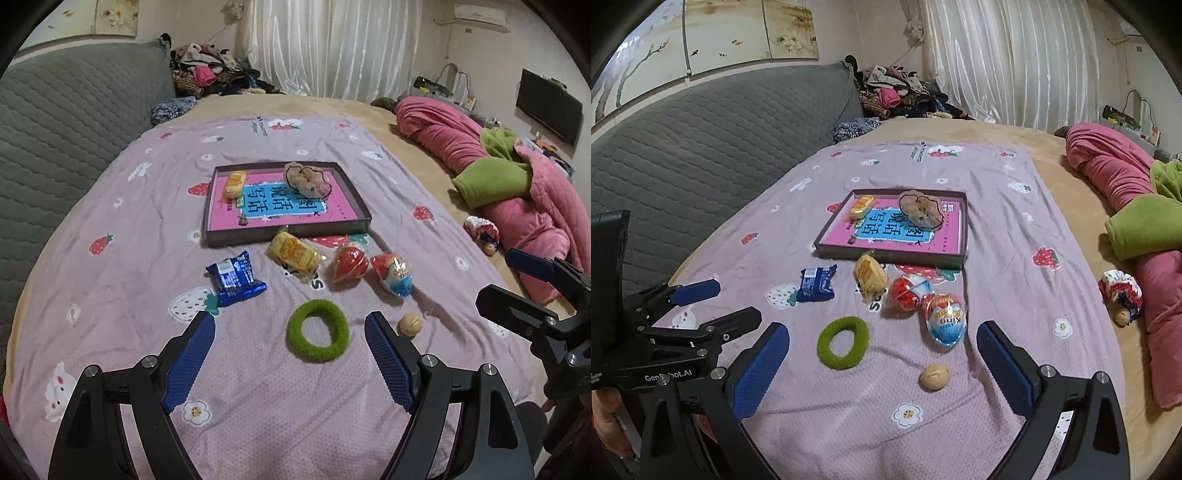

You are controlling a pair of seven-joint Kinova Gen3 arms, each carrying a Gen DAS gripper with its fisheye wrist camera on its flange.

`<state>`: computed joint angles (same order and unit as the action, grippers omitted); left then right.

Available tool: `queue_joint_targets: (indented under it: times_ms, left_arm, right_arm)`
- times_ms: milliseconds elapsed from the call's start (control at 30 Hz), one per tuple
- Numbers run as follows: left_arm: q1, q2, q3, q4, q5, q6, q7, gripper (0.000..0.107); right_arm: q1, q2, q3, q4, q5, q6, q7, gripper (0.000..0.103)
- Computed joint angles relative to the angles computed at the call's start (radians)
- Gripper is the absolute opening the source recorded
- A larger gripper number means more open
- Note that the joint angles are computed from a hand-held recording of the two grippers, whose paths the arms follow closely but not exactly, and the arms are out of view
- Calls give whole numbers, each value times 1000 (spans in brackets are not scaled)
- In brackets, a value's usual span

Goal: Organize objects
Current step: 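Withdraw both tools from the tray and move toward the green ring and eggs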

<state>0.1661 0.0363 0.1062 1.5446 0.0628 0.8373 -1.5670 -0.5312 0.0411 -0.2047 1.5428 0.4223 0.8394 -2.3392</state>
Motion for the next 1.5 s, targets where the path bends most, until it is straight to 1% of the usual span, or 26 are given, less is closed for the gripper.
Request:
queue_joint_targets:
  times_ms: [100,267,533,567,667,767,800,1000,1133,1333,1500]
  left_arm:
    - [10,-1,5,16,-33,-18,19,84]
    - [18,3,7,40,-48,-36,33,84]
    - [20,9,6,81,-48,-72,38,84]
    - [21,10,6,88,-51,-80,41,84]
    - [25,15,7,107,-63,-104,53,84]
    - [26,18,6,131,-60,-138,60,84]
    - [31,20,5,141,-76,-154,76,84]
    - [39,33,6,189,-102,-220,103,84]
    - [39,48,6,204,-99,-243,100,84]
    - [63,81,3,203,-146,-253,134,84]
    - [69,108,1,189,-145,-257,133,84]
  right_arm:
    - [-2,3,1,12,16,1,-14,103]
    - [4,1,5,43,7,-16,-22,103]
    - [3,-2,3,102,32,-54,-68,103]
    - [6,-2,-7,107,49,-55,-83,103]
    - [-23,9,-7,125,139,-39,-148,103]
    - [-34,12,-5,156,182,-56,-189,103]
    - [-37,13,-5,165,197,-59,-204,103]
    - [-81,24,-12,230,361,-59,-335,103]
    - [-94,34,-9,248,411,-53,-372,103]
    - [-74,42,8,256,402,-97,-364,103]
    - [-60,66,27,247,380,-116,-335,103]
